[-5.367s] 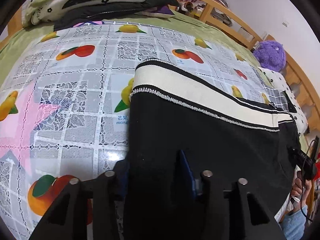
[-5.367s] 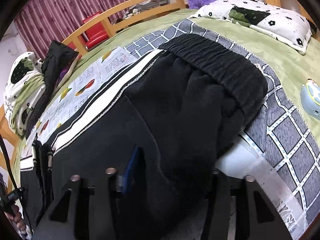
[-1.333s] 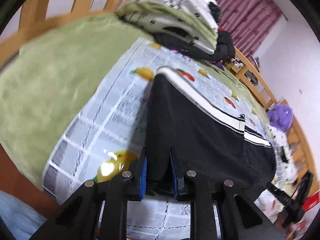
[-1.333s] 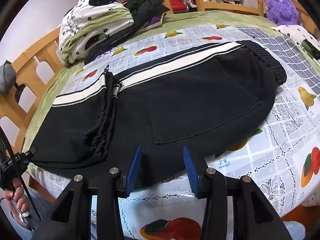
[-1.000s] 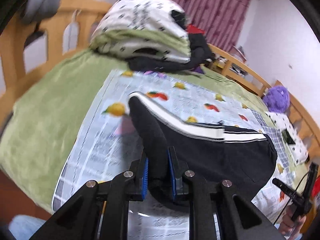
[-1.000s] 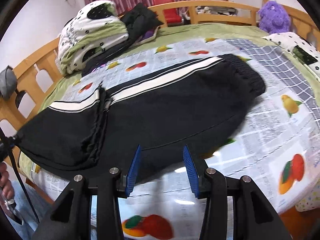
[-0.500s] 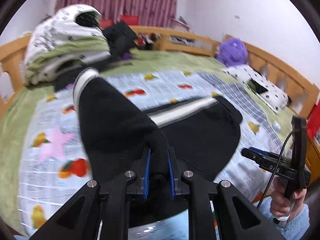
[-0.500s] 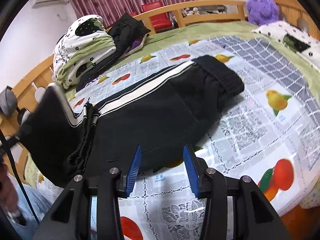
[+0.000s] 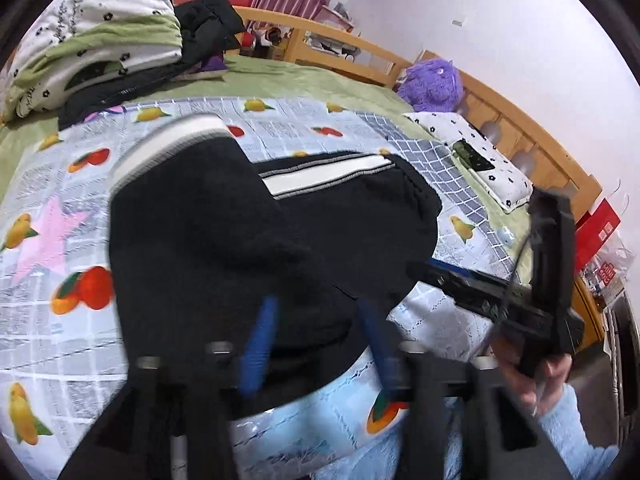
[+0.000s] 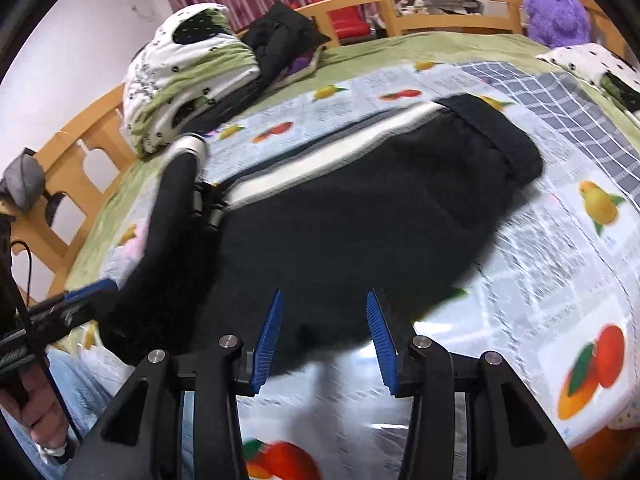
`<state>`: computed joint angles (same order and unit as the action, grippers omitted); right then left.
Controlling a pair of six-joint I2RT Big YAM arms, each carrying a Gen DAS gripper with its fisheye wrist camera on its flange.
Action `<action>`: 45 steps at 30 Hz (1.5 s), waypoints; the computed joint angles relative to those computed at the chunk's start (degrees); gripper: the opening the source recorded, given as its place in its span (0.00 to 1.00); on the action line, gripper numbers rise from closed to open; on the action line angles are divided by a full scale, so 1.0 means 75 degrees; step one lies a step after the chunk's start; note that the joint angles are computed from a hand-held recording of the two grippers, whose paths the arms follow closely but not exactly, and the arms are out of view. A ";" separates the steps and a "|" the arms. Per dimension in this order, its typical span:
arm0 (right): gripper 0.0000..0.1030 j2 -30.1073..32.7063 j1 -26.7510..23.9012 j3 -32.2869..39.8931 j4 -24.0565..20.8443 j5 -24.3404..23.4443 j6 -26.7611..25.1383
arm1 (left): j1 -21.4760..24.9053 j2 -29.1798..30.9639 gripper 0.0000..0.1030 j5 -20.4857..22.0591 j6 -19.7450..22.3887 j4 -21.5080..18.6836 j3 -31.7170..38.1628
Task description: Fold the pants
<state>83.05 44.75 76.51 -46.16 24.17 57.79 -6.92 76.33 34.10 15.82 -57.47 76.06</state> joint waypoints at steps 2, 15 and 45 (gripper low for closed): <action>0.42 0.0145 -0.0053 0.0282 0.0178 -0.0141 -0.0190 | 0.0234 -0.0151 0.63 0.0056 -0.0003 0.0180 -0.0062; 0.36 0.2288 -0.0381 0.2557 0.0638 -0.2436 -0.0578 | 0.1642 0.0569 0.63 -0.0712 -0.0672 0.0059 0.0417; 0.21 -0.0673 -0.3544 -0.0634 -0.0358 -0.1567 -0.2703 | -0.1005 0.1418 0.63 -0.1403 -0.1646 0.0282 0.1063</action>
<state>78.00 18.17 71.76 -48.85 12.42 37.52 -14.46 86.97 23.58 3.47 -55.35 84.03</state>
